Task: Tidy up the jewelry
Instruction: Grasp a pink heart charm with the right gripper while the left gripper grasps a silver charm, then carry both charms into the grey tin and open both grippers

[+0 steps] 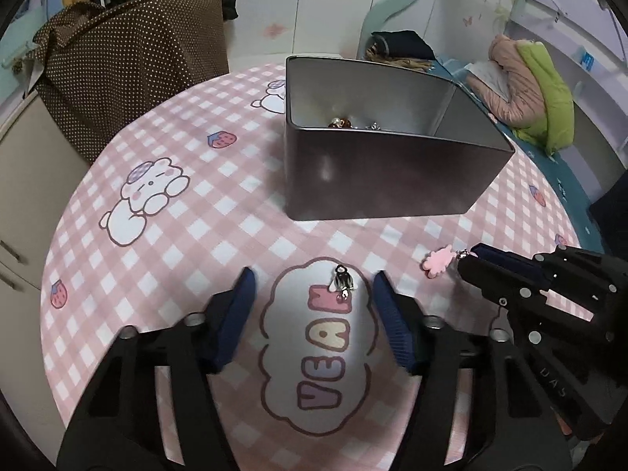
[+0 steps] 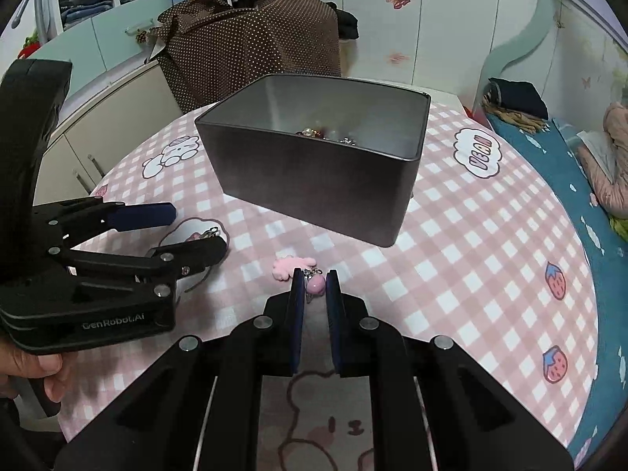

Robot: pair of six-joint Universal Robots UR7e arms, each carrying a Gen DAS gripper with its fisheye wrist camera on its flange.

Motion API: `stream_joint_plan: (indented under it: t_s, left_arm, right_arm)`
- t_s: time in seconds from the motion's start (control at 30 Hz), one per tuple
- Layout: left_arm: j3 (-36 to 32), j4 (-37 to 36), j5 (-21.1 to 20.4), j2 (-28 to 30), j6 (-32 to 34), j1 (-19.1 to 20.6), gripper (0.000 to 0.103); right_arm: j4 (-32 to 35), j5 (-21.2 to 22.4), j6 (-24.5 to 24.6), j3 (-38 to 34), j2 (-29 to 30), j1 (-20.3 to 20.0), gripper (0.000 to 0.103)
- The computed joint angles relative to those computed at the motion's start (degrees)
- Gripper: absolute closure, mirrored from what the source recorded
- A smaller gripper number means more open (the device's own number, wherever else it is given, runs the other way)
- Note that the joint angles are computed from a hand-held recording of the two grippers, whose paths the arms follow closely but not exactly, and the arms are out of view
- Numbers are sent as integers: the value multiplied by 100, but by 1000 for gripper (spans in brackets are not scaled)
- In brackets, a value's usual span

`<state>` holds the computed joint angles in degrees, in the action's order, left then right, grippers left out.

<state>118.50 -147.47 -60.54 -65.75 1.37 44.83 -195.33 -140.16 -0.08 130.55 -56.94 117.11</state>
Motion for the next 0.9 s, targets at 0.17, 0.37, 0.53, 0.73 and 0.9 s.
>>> stream_joint_plan:
  t_s: [0.17,0.37,0.53,0.73,0.9]
  left_arm:
    - [-125,210,-247,-24,36,105,90]
    - [-36,211,-381,-179,93,151,90]
    - [2,155,-397,-255,82,115,90]
    - [-9,157,-399,-380,148,68,90]
    - [-38,211,-402,-477,161,3,90]
  right_arm:
    - [-28,-6,0,13,-27,17,93]
    - [-1,-17,0,-4,-49,43,93]
    - [60,-39,-24,-47,-65,84,93]
    - [157,-109,-27,-84,-125,177,93]
    - [254,-143,-73,-137,-207,270,93]
